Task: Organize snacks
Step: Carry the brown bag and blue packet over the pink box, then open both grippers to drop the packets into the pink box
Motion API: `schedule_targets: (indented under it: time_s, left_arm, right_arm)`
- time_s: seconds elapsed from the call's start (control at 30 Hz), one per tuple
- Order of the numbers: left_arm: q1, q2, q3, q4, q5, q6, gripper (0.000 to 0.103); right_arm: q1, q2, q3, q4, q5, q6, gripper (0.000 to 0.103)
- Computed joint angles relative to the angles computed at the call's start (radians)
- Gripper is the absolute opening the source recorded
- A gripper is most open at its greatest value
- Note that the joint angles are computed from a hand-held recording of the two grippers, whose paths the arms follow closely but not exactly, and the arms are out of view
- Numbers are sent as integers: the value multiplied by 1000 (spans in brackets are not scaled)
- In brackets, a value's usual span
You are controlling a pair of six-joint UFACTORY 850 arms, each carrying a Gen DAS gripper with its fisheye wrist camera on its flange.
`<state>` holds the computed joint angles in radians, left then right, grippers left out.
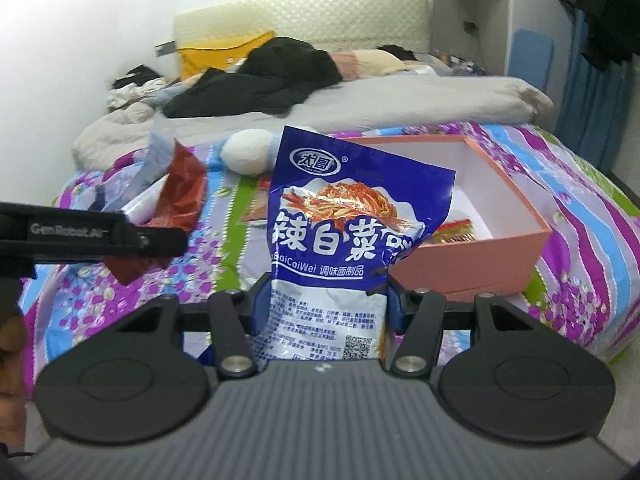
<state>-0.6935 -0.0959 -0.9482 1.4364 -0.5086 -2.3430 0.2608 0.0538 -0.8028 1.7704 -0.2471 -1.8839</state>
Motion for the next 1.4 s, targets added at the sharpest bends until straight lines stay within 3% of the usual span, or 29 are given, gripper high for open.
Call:
schedule_targets:
  time_s: [0.53,0.87,1.23,1.33,1.4]
  left_arm:
    - [189,-253,-292,-43,234,225,50]
    - [273,-418,-469,-368,313,615,50]
    - [317,-531,-579,-759,314,1020,52]
    - [323,-531,-578,-818,304,1079,67]
    - [323,-521,-565,-740,304,1001,68]
  right_arm:
    - [-47,-249,-263,-85,20,110,58]
    - [-40,-413,-433,-342,25,381,58]
    - [-37,-537,-544,-564,15,615,60]
    - [-33,-548,-553,-611,37,667,64]
    - [-30,-551,-556,-669,48,726,65]
